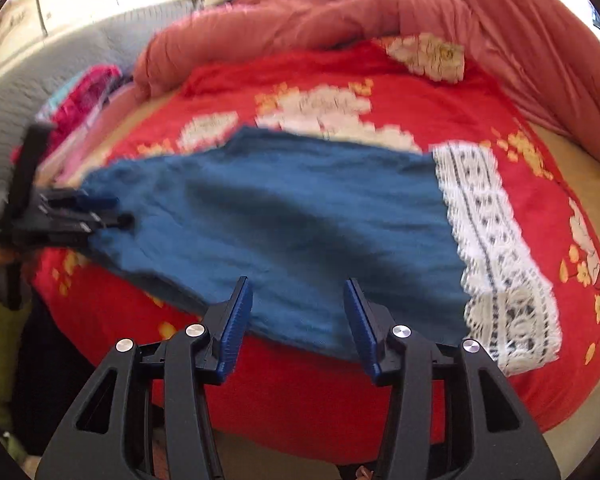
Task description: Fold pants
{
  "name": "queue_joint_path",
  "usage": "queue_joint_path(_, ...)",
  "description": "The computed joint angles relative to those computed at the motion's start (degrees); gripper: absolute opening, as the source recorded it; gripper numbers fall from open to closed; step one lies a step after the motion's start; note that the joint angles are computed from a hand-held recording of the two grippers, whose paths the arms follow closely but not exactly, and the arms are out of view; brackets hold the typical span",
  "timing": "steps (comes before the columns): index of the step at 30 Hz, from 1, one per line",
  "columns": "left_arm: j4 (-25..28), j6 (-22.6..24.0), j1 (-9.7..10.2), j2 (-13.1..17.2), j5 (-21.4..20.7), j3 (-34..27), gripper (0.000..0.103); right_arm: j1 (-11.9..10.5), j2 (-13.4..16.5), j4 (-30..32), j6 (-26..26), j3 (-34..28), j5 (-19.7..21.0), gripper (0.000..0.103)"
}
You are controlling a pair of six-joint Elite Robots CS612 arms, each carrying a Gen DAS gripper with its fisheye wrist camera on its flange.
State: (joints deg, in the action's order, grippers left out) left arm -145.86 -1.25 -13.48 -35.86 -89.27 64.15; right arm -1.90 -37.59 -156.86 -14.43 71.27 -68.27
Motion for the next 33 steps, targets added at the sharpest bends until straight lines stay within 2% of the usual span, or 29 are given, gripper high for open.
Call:
queue_joint_path(1, 0.4, -1.2, 0.57, 0.1, -0.6, -0.2, 0.05, 0.0, 0.5, 2.1, -0.3, -0.6, -1.1, 0.046)
queue_joint_path(3, 0.4, -2.3, 0.95, 0.1, 2.3, 0.0, 0.05, -0.8, 0.7, 1.5, 0.8, -0.2, 1.6, 0.046)
queue_joint_path(5, 0.5, -3.9, 1.74, 0.2, 0.2, -0.1, 0.05, -1.2, 0.7, 1.8, 1.4, -0.2, 2.9, 0.046)
queue_joint_path(10, 0.8, -2.8, 1.51, 0.2, 0.9, -0.1, 0.052, -1.1, 1.3, -0.1, 1.3, -0.1, 3.2, 0.046)
queue_joint_path(12, -0.9, -3.0, 1.78, 0.0, -1.9, 0.3, 0.055, -1.4, 1.1, -0.3, 2.0, 0.3, 4.7, 0.046)
queue_joint_path(13, -3.2, -3.2, 1.97, -0.3, -4.2, 0.8, 0.055, -1.9, 1.0, -0.3, 3.3, 0.4, 6.7, 0.049)
queue_joint_path(14, -5.3, -3.4, 2.12, -0.5, -5.9, 1.1, 0.055, -2.4, 0.7, -0.8, 4.8, 0.9, 9.1, 0.058)
queue_joint_path(16, -10.0, -4.2, 2.39, -0.6, -10.6, 1.6, 0.055, -3.5, 0.5, -5.0, 9.0, 1.9, 13.6, 0.063)
queue_joint_path(19, -14.0, -4.5, 2.33, -0.1, -15.3, 1.4, 0.055, -4.3, -0.1, -9.6, 11.1, 2.5, 12.7, 0.063)
queue_joint_path(22, -14.5, -5.8, 2.22, 1.1, -18.1, -0.4, 0.057, -5.1, 0.1, -11.6, 12.8, 1.4, 10.5, 0.064)
queue_joint_path(24, -13.3, -6.2, 2.0, 2.3, -18.1, -2.7, 0.058, -5.7, 0.8, -9.8, 13.2, -0.7, 9.6, 0.065)
queue_joint_path(27, -10.3, -4.5, 1.2, 4.3, -13.5, -7.4, 0.058, -6.2, 2.7, -5.3, 12.2, -5.6, 8.4, 0.066)
queue_joint_path(30, -6.6, -4.2, 1.15, 6.7, -13.1, -12.5, 0.058, -6.4, 6.6, 3.2, 12.0, -14.3, 7.5, 0.066)
queue_joint_path(33, -0.6, -3.7, 1.09, 10.8, -12.7, -20.3, 0.058, -6.8, 10.6, 11.5, 12.5, -22.5, 10.2, 0.066)
